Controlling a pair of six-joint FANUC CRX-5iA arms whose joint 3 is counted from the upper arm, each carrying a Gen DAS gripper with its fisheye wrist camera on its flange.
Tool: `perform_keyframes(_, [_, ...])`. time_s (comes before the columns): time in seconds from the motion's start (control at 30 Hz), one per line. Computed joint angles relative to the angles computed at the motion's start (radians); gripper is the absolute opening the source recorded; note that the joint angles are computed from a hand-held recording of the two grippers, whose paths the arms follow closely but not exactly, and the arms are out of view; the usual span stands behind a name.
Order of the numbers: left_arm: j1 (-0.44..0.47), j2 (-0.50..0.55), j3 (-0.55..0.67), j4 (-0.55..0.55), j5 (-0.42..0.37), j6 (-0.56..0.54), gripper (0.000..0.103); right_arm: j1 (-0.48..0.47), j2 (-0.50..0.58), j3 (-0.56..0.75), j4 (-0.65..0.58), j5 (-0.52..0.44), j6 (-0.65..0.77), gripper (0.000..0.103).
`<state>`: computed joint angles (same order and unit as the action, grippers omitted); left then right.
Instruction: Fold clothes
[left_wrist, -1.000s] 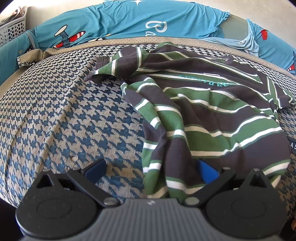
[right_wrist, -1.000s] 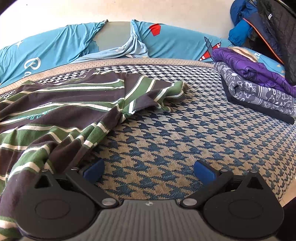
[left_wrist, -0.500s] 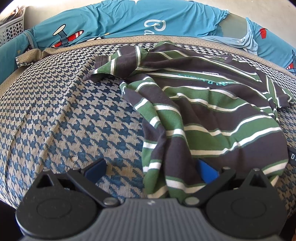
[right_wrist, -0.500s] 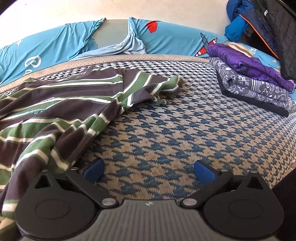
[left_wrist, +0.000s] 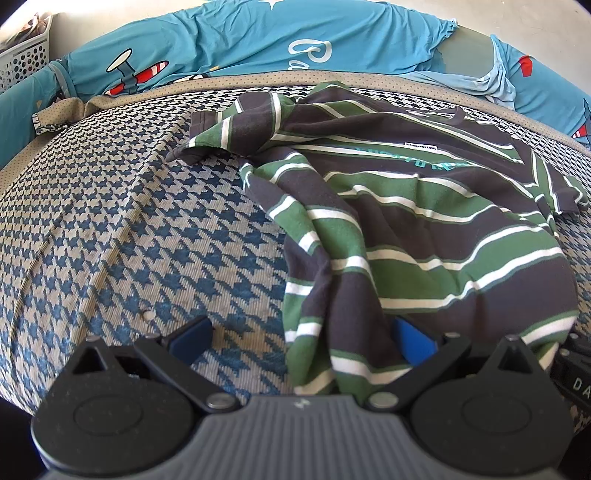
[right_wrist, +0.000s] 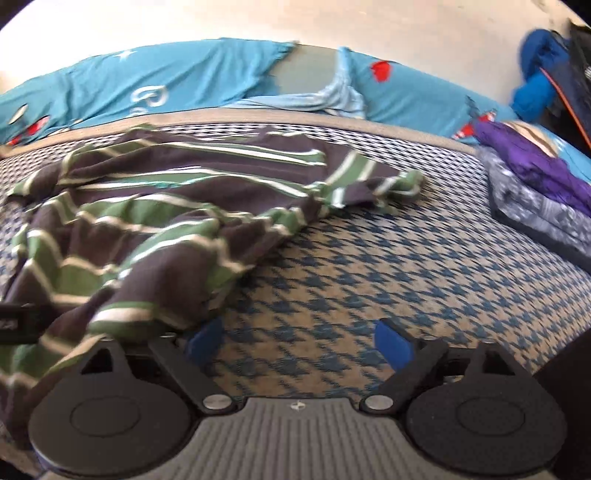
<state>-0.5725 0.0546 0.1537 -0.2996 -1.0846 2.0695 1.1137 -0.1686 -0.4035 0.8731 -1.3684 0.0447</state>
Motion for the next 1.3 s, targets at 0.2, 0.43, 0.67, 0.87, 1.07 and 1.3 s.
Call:
perform_keyframes(0.2, [-0.003,0.003,0.004,-0.005,-0.005,0.004,0.103,0.000,-0.004,0.013,-0.016,0.047,0.024,0.052])
perform_keyframes(0.43, [-0.003,0.005,0.008,-0.006,-0.010,0.013,0.103,0.010,-0.010,-0.013,0.011,0.094,0.034,0.027])
perform_keyframes(0.67, [-0.001,0.004,0.010,-0.010,-0.009,0.022,0.103,0.017,-0.009,-0.017,0.021,0.123,0.059,0.008])
perform_keyframes(0.87, [-0.003,-0.001,0.008,-0.021,-0.005,0.038,0.103,0.018,-0.010,-0.014,0.016,0.139,0.053,0.004])
perform_keyframes(1.07, [-0.001,-0.010,0.000,-0.034,0.006,0.066,0.099,0.021,-0.005,-0.007,0.016,0.139,0.046,0.004])
perform_keyframes(1.3, [-0.013,-0.011,0.007,-0.077,0.000,0.106,0.092,0.026,-0.015,-0.010,0.012,0.144,0.048,0.003])
